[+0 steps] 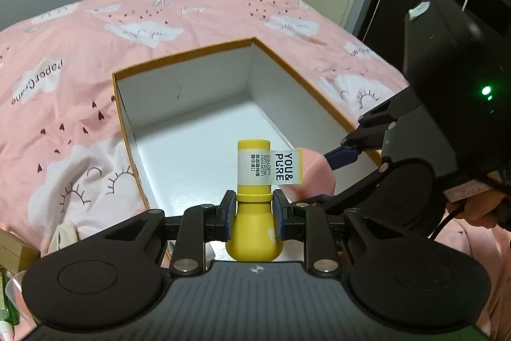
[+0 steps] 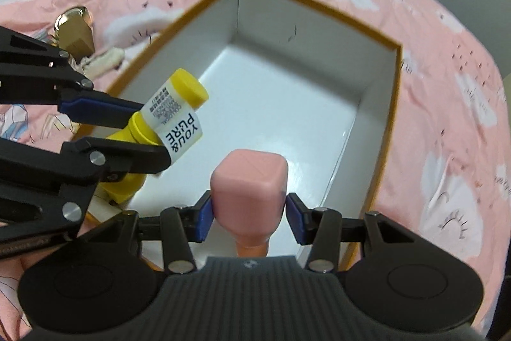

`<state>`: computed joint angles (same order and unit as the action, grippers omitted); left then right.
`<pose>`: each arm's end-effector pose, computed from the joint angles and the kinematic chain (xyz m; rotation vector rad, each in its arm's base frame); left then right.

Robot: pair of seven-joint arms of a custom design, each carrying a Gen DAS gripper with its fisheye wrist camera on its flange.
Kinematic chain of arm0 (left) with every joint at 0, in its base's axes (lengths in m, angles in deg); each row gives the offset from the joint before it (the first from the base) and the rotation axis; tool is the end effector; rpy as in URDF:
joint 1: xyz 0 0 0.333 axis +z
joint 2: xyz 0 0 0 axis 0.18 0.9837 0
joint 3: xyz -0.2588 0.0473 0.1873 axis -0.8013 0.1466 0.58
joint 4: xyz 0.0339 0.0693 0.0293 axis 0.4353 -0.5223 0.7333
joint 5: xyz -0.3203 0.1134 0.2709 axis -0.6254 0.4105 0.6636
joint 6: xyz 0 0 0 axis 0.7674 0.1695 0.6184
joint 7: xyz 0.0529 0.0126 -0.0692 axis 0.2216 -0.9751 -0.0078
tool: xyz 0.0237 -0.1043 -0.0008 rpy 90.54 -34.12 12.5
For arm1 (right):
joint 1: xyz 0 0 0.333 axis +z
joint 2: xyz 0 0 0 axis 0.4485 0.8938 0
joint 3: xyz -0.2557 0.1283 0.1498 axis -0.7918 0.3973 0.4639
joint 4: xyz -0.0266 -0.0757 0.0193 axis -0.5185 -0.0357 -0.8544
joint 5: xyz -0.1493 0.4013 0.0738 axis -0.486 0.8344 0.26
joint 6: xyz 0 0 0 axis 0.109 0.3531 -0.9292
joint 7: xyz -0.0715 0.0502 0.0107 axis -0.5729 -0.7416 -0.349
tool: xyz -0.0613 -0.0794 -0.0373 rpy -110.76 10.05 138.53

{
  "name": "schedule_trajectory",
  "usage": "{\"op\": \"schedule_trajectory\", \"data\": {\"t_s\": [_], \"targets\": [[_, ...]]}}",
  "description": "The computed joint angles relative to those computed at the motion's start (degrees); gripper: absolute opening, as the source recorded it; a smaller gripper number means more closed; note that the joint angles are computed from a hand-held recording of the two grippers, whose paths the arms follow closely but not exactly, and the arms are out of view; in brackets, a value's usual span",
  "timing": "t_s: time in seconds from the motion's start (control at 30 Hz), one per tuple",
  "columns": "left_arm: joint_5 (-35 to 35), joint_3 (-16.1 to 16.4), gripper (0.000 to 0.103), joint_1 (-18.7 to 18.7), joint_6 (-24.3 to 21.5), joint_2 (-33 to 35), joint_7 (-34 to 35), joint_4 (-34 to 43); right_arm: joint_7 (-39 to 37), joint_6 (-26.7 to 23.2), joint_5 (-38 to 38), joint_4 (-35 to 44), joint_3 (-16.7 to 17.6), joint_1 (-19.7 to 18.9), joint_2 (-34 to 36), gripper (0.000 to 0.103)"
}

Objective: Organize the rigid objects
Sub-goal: 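Carry both bottles over the box and open both tools to release them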

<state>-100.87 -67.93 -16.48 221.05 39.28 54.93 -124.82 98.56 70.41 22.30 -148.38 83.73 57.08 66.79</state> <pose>0.4525 -0.2152 0.4119 -1.3321 2.4335 -1.0807 0.4920 0.3972 0.4306 -2.4563 1.5440 -0.4878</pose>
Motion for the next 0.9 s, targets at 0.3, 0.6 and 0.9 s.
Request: {"op": "schedule_trajectory", "data": {"t_s": [0.3, 0.6, 0.9], "targets": [[6.06, -1.39, 0.027, 1.76, 0.07, 1.26, -5.29, 0.19, -3.71, -1.22, 4.16, 2.06, -0.55, 0.29, 3.96, 0.047], [9.41, -1.26, 0.027, 2.02, -0.53, 1.66, -8.58, 0.5, -3.89, -1.74, 4.29, 2.2, -1.31, 0.91, 4.22, 0.045], [17.66, -3.09, 0.027, 3.53, -0.95, 2.97, -16.37, 0.73, -3.43, -1.36, 2.22, 0.53, -0.87, 0.82, 1.99, 0.055]]}}
